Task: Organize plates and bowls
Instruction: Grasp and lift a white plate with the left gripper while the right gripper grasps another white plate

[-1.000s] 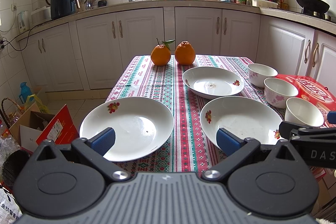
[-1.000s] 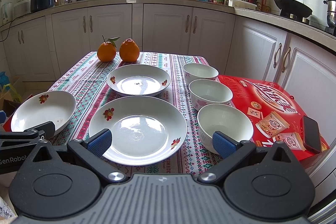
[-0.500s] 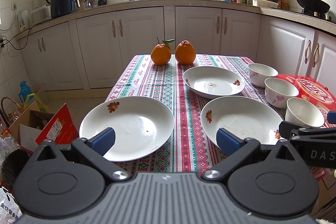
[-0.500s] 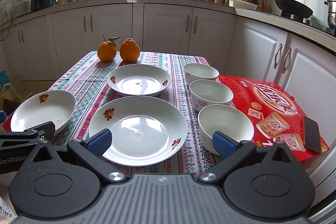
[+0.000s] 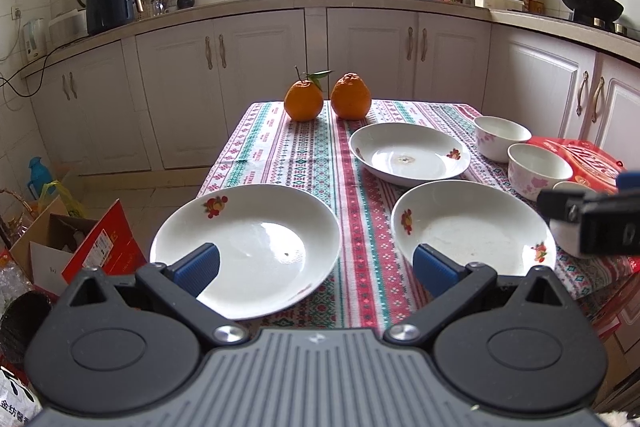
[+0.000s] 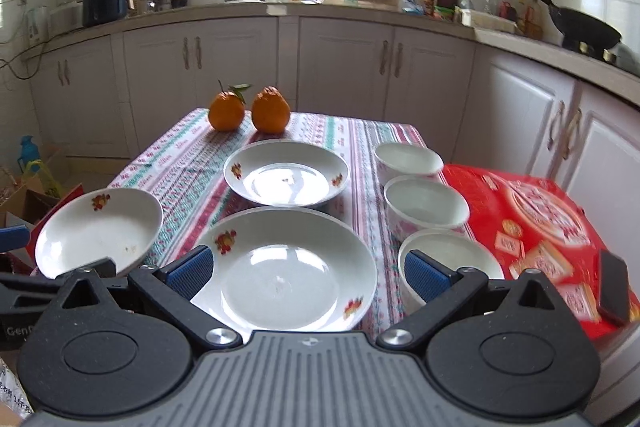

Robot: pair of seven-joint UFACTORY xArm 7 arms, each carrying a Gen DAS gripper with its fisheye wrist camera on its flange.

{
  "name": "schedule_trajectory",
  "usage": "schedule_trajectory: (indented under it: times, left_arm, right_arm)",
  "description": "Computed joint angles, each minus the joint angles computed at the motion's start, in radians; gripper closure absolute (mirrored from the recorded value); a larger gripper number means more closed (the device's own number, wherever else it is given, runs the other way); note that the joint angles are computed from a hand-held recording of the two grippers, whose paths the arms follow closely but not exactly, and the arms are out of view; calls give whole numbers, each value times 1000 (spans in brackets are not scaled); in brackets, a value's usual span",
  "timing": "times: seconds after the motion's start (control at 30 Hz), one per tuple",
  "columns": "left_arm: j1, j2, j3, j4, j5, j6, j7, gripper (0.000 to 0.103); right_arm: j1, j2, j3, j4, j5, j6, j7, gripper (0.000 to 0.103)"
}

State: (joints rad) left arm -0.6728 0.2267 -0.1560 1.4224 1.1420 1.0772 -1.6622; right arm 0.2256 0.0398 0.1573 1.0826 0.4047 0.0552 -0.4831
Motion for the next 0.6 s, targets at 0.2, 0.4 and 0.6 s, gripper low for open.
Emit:
schedule_trajectory:
  times: [0.2, 0.4, 0.6]
  left_arm:
    - [48, -80, -4, -118, 4, -61, 12, 1]
    - [133, -166, -25, -264, -48, -173, 34, 1]
    - [197, -172, -26, -335, -98, -293, 33, 1]
  right_arm:
    - [-60, 74, 81, 130, 237, 55, -327, 0]
    - [-67, 151, 95, 248, 256, 154, -400, 0]
    - [-35, 221, 81, 322, 124, 203, -329, 0]
